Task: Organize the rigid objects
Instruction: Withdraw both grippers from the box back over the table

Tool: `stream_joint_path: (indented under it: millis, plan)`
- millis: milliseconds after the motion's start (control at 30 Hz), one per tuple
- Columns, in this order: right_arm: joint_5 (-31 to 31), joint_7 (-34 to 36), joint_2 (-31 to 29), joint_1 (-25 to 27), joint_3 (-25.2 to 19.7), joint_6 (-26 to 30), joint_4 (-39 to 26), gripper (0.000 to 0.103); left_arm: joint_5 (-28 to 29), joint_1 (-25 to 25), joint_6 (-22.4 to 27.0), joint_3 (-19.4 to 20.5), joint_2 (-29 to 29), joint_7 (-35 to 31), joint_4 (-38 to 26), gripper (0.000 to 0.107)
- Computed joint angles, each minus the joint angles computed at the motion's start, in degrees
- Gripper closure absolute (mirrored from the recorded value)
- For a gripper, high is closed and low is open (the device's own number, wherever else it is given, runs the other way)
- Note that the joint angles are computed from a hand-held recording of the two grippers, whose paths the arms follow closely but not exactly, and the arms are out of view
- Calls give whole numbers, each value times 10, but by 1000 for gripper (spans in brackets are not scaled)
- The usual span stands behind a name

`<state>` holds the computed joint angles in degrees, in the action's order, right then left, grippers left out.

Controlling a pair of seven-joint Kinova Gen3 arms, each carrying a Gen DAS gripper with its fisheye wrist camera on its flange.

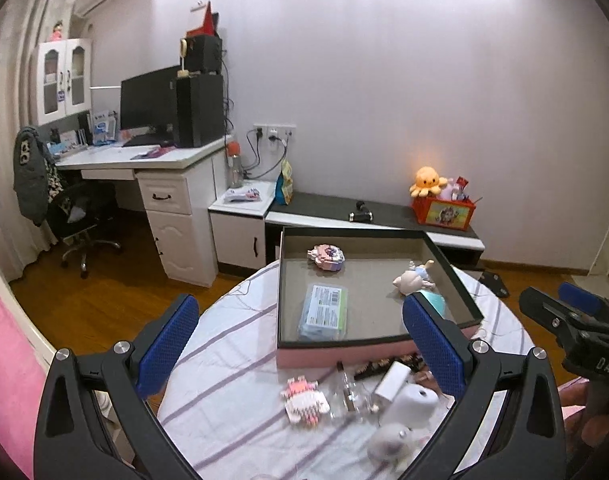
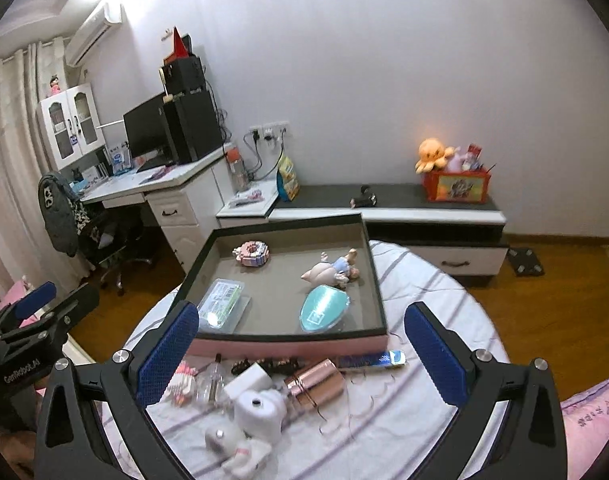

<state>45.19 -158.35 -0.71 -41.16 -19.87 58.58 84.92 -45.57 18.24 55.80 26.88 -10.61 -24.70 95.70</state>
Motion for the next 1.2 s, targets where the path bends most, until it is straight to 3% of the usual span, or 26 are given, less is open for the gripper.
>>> stream_joint_path:
  millis: [200,333,667,1200]
  plan:
    - [88,-82,-17,-46,-58,103,18,0,-17,-7,35,50,-43,48,30,5]
    - [107,-101,-26,-69,-74,138,27,0,-1,-25,42,81,-66,58,45,5]
    - [120,-123,-36,-86,-102,162,40,0,55,-84,43,136,-118,41,59,5]
    - [133,-138,-40,-95,-116,183,42,0,151,-194,6,167,-178,-45,51,5]
